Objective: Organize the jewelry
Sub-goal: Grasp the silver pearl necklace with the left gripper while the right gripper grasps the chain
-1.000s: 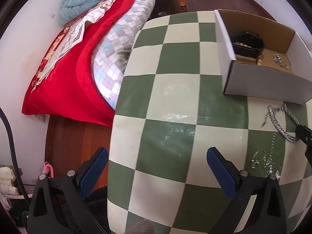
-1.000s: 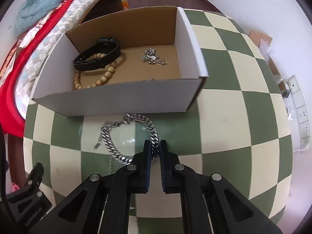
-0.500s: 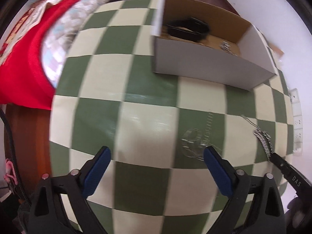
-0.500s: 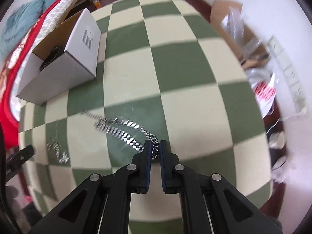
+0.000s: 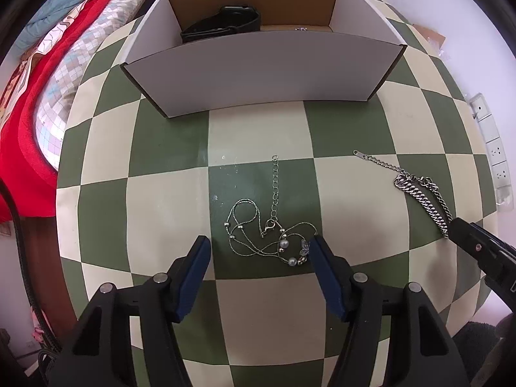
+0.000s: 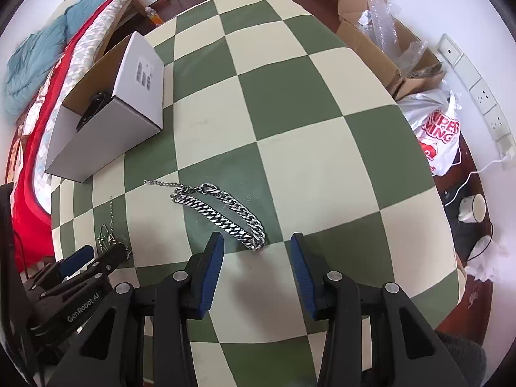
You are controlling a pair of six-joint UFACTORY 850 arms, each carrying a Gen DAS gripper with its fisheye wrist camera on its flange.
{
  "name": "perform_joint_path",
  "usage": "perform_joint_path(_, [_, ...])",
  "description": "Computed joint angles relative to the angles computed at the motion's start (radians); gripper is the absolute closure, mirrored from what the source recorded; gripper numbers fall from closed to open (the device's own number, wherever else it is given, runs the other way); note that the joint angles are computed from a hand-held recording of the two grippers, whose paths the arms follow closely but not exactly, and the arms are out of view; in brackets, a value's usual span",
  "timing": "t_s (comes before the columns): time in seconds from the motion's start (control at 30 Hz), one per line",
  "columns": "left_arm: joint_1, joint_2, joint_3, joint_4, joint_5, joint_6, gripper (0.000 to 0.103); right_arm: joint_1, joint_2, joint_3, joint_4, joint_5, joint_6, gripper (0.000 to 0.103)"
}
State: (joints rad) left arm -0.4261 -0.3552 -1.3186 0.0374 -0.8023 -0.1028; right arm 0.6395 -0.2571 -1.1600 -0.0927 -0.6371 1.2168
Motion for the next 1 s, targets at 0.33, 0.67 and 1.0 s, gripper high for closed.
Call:
perform_joint_path(0.33, [0.001,0.015,0.016,-0.053,0.013,0.05,0.101,-0.007,-0.029,-0.031,0.017,0.0,-0.027,0.058])
perform_joint_path(0.67, [0.119,0.08,0.103,-0.09,0.031,0.104,0.103,-0.005,0.001,-0.001,0.035,0.073,-0.125,0.047])
perform_joint_path(1.0, [0.195,0.086,0.097,-0.258,-0.013,0.201,0.1,0.008,-0.051,-0.042,-0.064,-0.008,-0.037,0.059])
